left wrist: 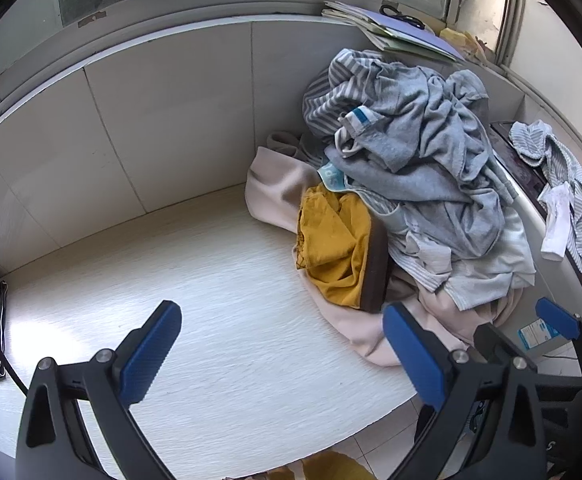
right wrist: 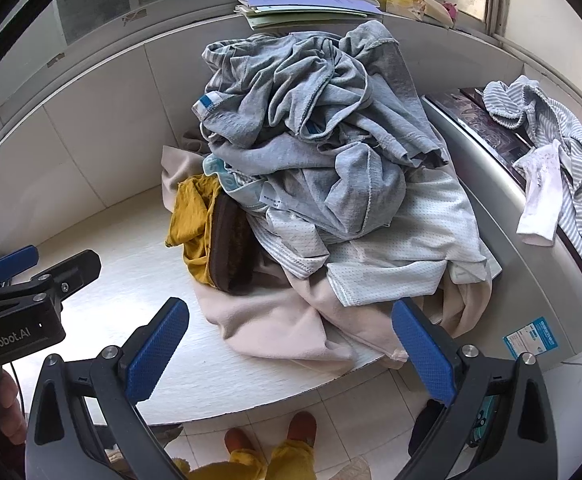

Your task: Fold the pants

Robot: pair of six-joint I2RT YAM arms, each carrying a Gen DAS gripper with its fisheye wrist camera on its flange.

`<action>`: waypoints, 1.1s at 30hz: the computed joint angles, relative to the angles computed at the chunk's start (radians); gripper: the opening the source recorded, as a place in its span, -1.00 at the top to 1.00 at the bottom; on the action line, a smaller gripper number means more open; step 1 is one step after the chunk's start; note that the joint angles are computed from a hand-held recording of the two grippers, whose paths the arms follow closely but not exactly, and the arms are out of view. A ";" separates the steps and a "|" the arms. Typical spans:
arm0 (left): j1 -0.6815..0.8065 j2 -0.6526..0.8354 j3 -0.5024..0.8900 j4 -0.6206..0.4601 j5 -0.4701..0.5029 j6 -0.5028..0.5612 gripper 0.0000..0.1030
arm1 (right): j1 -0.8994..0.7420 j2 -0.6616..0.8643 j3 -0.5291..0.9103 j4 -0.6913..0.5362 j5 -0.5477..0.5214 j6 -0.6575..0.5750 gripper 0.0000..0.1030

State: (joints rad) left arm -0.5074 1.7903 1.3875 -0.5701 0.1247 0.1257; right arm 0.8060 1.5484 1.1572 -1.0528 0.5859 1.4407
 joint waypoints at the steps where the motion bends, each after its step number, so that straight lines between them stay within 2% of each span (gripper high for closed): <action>1: 0.000 0.000 0.000 0.000 0.000 0.000 -0.99 | 0.001 -0.005 -0.005 0.000 0.000 0.001 -1.00; 16: -0.052 0.018 0.012 -0.017 -0.032 -0.022 -0.99 | -0.023 -0.032 -0.050 0.027 -0.027 -0.026 -1.00; 23: -0.068 0.067 0.055 -0.073 -0.039 -0.038 -0.99 | -0.064 -0.046 -0.087 0.054 -0.080 -0.081 -1.00; 33: -0.103 0.119 0.095 -0.098 -0.067 -0.067 -0.99 | -0.128 -0.101 -0.169 0.100 -0.136 -0.143 -1.00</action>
